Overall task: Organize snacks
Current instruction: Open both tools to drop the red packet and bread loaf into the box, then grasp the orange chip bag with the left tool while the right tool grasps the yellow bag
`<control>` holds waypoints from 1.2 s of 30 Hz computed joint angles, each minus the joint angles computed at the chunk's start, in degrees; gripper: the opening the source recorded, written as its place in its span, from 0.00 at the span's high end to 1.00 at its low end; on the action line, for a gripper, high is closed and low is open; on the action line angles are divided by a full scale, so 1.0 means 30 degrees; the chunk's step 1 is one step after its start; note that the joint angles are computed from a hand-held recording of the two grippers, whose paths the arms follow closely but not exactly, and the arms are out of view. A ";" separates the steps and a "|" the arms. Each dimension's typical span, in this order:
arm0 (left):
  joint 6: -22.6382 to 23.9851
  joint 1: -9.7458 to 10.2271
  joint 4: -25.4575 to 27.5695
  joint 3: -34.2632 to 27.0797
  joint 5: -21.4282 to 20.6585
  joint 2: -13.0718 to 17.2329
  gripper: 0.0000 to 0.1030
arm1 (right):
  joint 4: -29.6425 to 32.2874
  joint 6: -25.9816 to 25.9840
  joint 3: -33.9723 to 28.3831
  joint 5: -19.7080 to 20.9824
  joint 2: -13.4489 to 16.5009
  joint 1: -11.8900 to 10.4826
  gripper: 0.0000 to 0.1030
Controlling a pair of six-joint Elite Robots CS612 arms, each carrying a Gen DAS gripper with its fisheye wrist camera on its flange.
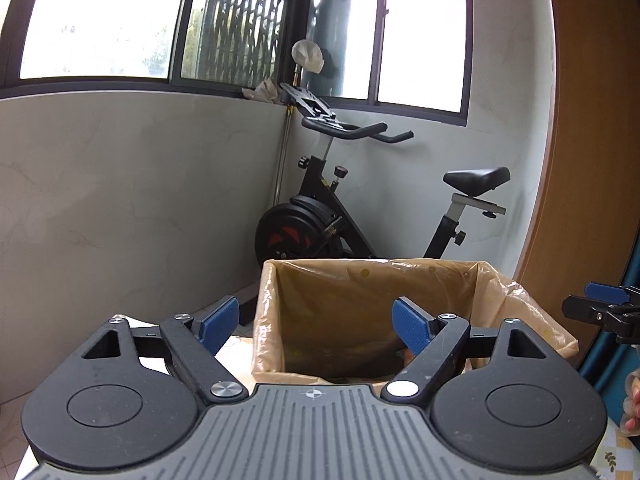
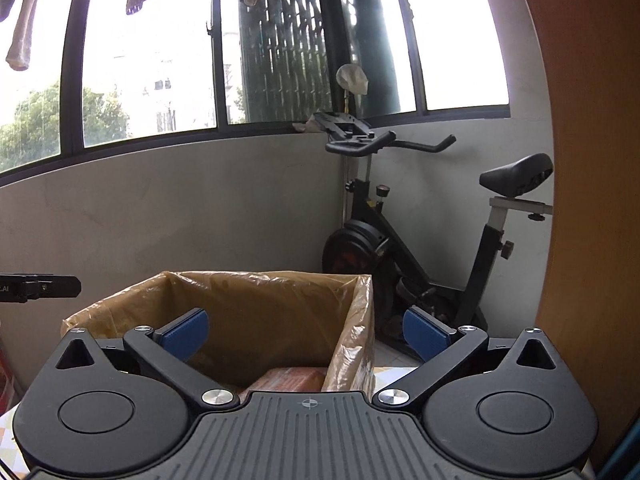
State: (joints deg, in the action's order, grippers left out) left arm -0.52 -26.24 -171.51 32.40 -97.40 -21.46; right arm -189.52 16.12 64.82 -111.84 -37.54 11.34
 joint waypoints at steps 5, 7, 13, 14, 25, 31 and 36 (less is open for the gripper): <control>-0.0007 0.0071 -0.1886 0.1686 0.0043 -0.0584 0.17 | -0.0406 -0.0113 0.0777 -0.0899 -0.0207 0.0284 0.00; -0.0086 0.0104 -0.2353 0.2217 0.0052 -0.0752 0.17 | -0.0481 -0.0369 0.0951 -0.1362 -0.0209 0.0432 0.00; -0.0518 0.0153 -0.3053 0.3490 0.0411 -0.1206 0.17 | -0.0632 0.0296 0.1862 -0.0842 -0.0481 0.0603 0.00; -0.0609 0.0167 -0.3109 0.3672 0.0419 -0.1279 0.17 | -0.0645 0.0461 0.2002 -0.0747 -0.0527 0.0620 0.00; -0.0674 0.0291 -0.3335 0.5864 0.0533 -0.1993 0.17 | -0.1490 0.0290 0.3759 -0.1759 -0.0857 0.0832 0.00; -0.1117 0.0303 -0.2475 0.6180 0.0707 -0.1975 0.17 | -0.0088 0.1357 0.4388 -0.1384 -0.1007 0.0801 0.00; -0.0923 0.0234 -0.2290 0.6536 0.0718 -0.2006 0.17 | 0.0960 0.2136 0.4046 -0.1399 -0.0660 0.0833 0.00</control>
